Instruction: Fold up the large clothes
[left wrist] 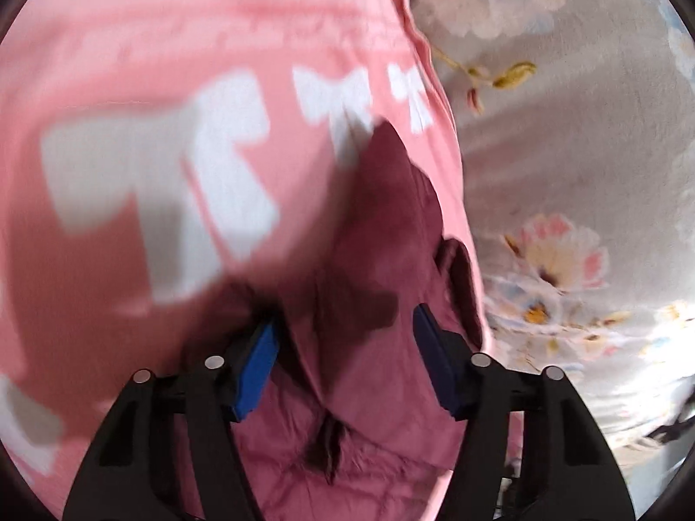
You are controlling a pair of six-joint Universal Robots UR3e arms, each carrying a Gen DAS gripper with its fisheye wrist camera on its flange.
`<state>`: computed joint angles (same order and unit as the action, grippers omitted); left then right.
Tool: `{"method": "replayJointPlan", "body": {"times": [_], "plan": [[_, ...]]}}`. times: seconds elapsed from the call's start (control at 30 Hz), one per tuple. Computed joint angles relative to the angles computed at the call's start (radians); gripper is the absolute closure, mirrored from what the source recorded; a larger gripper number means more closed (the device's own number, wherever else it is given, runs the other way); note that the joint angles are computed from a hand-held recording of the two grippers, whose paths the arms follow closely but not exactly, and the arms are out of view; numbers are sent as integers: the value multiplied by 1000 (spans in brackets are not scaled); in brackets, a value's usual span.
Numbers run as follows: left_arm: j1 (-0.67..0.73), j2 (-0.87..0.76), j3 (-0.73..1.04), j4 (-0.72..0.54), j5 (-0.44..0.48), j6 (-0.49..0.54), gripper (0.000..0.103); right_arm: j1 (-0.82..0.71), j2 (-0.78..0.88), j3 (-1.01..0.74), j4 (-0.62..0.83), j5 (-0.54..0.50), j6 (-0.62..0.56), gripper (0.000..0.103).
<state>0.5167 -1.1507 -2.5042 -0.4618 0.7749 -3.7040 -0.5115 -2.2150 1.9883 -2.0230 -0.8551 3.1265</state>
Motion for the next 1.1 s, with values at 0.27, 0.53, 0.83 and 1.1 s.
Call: {"method": "replayJointPlan", "body": {"times": [0.27,0.53,0.83,1.1], "plan": [[-91,34,69,-29,188,-49,103,106,44,124,-130,-192,-6,101],[-192,-25,87,3,363,-22,103,174,125,317,-330,-275,44,101],[-231,-21,87,1,452,-19,103,209,134,329,-361,-297,57,101],[-236,11,53,0,494,10,103,272,203,373,-486,-375,59,102]]}}
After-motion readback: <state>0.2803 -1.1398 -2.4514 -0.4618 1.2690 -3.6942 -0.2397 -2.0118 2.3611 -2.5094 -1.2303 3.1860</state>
